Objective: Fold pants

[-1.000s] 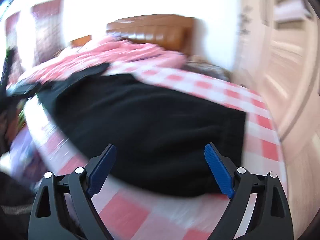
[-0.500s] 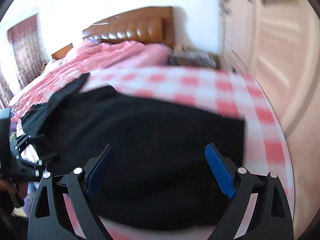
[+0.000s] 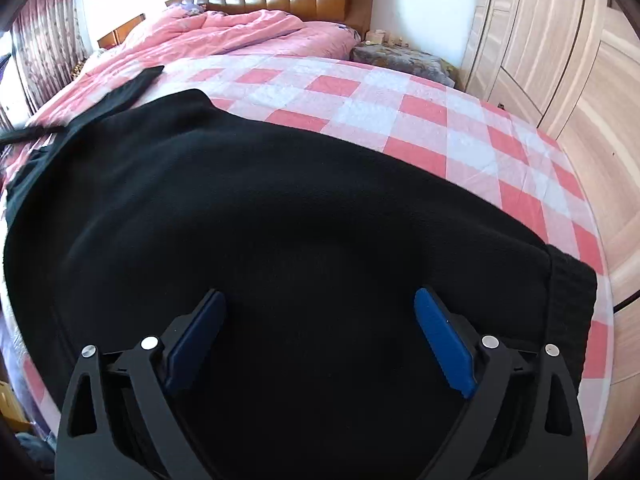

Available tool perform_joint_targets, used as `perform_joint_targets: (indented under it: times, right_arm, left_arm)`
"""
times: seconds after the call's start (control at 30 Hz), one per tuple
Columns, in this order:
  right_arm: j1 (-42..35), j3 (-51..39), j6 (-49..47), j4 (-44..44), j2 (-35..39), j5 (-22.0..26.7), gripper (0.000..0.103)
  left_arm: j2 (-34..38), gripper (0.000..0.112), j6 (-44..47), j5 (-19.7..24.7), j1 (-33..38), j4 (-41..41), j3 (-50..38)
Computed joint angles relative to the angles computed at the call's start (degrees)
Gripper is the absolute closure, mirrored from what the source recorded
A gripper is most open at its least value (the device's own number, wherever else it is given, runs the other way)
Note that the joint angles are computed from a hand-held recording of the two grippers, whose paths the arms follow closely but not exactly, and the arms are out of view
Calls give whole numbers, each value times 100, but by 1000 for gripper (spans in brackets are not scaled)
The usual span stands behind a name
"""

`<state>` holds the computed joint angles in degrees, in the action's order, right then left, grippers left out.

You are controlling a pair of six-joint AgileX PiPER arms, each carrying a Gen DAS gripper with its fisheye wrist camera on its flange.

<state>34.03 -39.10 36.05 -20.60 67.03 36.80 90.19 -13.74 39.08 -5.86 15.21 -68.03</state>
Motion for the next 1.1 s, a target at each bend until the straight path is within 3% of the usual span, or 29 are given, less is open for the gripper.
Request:
perform_joint_targets:
  times: [0.1,0.2,0.27,0.33,0.37,0.43,0.47,0.53,0.63,0.73,0.8,0.87,0.97,1.1]
  right_arm:
    - [-44,95,34,18,-36,-166,7]
    - [-112,208,-56,55,-120,-312,7]
    - [-157,212,-135,106,-111,-360,7]
    - [-218,222,-238,177,-99,-426,6]
    - [-236,230,-265,196,-102,-453,6]
    - [-228,233,-237,176,-98,-469,6]
    - [-233,241,-242,182,-104,-488,6]
    - [-244,253,-261,201,-115,-511,6]
    - [-251,271,-270,202,-123,-542,6]
    - [-268,266,-290,205,-103,-557,6]
    - [-275,268,-302,213,-106,-561,6]
    - [-275,263,-293,202,-99,-564,6]
    - [-277,252,-292,197,-87,-553,6]
    - [-137,57,-56,49,20,-233,6]
  left_arm:
    - [1495,19,-315,703,119,411,-1719]
    - [2577,26,227,1796,368,-317,-3210]
    - [2927,33,286,2065,441,-376,-3573]
    - [2865,39,336,1854,509,-441,-3408]
    - [2804,46,558,1745,588,-681,-3310]
    - [2681,96,577,1655,589,-474,-3154]
    - [2499,102,675,1449,594,-386,-2901]
    - [2107,103,974,1077,736,-623,-2476]
    - [992,103,1377,107,1246,-1149,-1324]
    - [-284,103,2736,-442,2299,-2688,-183]
    - [-832,103,3843,-370,3205,-3722,307]
    - [-1003,103,4894,33,4173,-4574,603]
    - [-675,100,6192,411,5303,-5111,1018]
    - [-428,90,7972,257,6096,-6051,1670]
